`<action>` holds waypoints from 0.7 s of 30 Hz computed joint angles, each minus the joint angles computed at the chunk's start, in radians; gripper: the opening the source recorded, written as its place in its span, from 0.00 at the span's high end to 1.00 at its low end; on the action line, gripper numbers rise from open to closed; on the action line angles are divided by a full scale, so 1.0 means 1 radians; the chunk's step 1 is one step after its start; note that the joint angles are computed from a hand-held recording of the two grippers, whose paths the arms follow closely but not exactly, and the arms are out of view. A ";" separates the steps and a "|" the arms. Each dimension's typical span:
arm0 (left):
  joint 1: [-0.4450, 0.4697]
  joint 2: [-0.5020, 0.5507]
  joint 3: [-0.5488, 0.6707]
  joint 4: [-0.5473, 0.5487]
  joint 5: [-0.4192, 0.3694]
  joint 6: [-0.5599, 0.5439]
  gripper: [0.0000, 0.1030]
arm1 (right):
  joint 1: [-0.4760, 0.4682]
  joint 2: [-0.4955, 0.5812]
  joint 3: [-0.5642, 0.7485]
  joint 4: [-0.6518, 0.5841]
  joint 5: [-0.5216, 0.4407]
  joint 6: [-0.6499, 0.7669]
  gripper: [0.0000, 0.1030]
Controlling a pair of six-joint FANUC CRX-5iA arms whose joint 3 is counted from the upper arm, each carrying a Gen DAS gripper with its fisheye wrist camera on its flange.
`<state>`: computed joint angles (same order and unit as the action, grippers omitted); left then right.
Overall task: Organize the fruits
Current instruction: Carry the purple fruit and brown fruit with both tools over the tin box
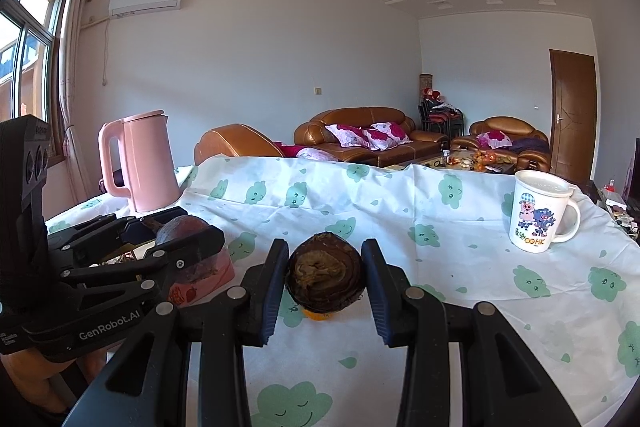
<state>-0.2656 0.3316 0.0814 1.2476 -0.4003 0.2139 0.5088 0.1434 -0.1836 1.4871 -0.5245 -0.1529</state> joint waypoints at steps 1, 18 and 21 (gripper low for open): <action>0.006 -0.002 -0.001 -0.007 -0.011 0.007 0.52 | 0.003 0.003 0.006 -0.016 0.001 0.013 0.61; 0.179 -0.013 0.046 -0.186 -0.098 0.262 0.52 | 0.085 0.132 0.211 -0.259 0.099 0.287 0.61; 0.208 0.005 0.089 -0.260 -0.111 0.346 0.52 | 0.100 0.158 0.252 -0.310 0.106 0.340 0.61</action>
